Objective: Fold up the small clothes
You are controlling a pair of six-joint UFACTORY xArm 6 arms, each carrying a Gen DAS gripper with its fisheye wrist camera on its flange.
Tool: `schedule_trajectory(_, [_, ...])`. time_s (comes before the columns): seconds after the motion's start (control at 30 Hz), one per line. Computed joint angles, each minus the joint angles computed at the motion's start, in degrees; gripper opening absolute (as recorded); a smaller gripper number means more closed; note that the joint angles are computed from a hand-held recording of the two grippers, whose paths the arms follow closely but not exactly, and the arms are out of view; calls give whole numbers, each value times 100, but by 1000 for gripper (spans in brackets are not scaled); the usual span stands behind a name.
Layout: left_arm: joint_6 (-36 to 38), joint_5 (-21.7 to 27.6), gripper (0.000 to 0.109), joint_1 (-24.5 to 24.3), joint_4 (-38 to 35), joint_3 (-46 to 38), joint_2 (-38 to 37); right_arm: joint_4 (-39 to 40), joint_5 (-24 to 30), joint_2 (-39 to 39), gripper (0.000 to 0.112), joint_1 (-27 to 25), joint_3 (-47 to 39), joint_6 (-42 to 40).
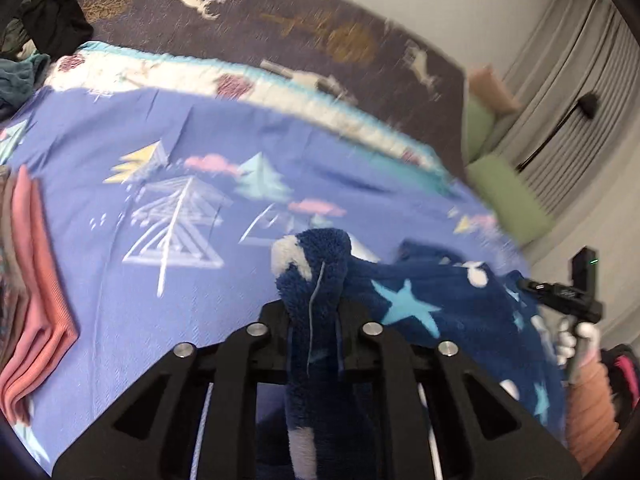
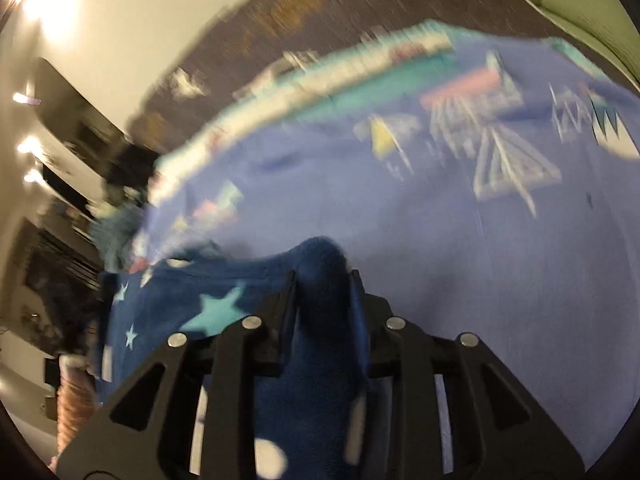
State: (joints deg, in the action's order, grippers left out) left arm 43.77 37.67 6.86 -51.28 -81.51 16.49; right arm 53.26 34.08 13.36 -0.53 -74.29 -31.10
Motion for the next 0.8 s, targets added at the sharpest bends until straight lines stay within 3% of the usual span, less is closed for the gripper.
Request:
schedule_trajectory(0.07, [44,-241,29,14,49,295,-223,377,-123,-285,33,19,360,-335])
schedule_trajectory(0.2, [309,-432,34,153,7,889,-874,806,-76,-1226,37,-193,1278,-804])
schedule_trajectory(0.33, [1001,-111,42,156,-516,1577,-1818,1017,302,-2509,40,-571,2469,-1269])
schedule_trajectory(0.43, [1317,266,44,-128,-613,2055,-2511,1042,712,-3387,42,-797,3319,-1403])
schedule_trajectory(0.6, [1221,897,46,-1138,-600,2645,-3269,1157,1476,-4292,45,-1240,4179,-1660])
schedule_trajectory(0.8, [1029,288,55,-3115,332,3317,-3575,796,1200,-4586,43,-1491,4542,-1503])
